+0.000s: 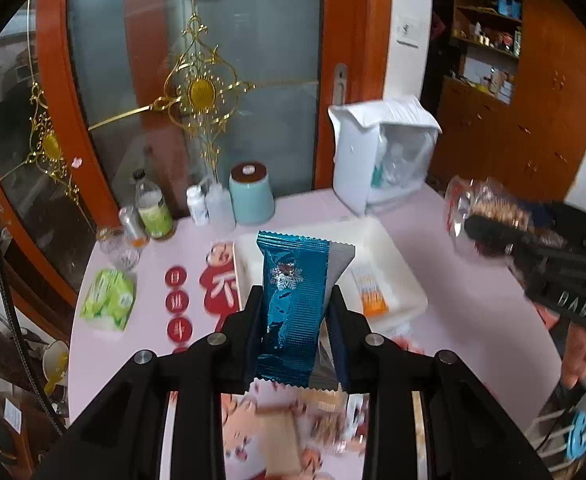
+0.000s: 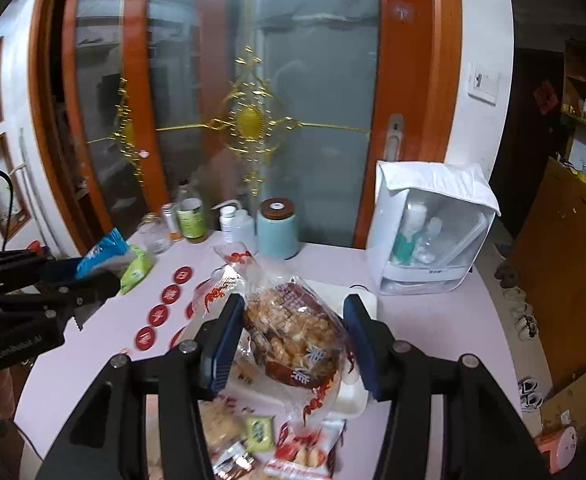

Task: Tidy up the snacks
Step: 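Lower both snacks into the white tray and open both tools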

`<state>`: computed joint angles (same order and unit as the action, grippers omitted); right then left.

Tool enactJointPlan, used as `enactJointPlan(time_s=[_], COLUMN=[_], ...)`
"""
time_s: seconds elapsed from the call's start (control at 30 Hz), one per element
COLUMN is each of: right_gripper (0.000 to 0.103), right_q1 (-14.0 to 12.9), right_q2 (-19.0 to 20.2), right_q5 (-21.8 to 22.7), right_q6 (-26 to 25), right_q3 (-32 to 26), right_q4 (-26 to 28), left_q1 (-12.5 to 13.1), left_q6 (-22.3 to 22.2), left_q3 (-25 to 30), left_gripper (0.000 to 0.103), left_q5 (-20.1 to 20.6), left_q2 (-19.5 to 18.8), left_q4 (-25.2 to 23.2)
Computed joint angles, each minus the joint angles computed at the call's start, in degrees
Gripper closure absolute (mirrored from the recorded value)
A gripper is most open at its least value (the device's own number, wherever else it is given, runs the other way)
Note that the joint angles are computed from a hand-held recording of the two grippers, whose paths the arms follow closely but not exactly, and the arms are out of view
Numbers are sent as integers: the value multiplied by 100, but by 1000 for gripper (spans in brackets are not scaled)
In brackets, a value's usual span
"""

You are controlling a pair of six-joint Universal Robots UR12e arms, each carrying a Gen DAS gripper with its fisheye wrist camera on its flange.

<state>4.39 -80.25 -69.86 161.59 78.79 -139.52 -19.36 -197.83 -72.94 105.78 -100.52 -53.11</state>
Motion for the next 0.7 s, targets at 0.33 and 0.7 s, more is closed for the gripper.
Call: enactJointPlan(time_s=[0.33, 0.7], right_gripper=[50, 41], right_q1=[141, 17], right_q2=[980, 1186], right_q5=[-436, -30], right_q6=[293, 653], right_q3=[-944, -1185], right_q4=[860, 1543], left_q1=[203, 362], left_q6=[-587, -1224], left_q3=[1035, 880], left_gripper=[74, 4], left_q5=[-104, -428], left_q2=[-1004, -1169], left_q4=[-506, -402])
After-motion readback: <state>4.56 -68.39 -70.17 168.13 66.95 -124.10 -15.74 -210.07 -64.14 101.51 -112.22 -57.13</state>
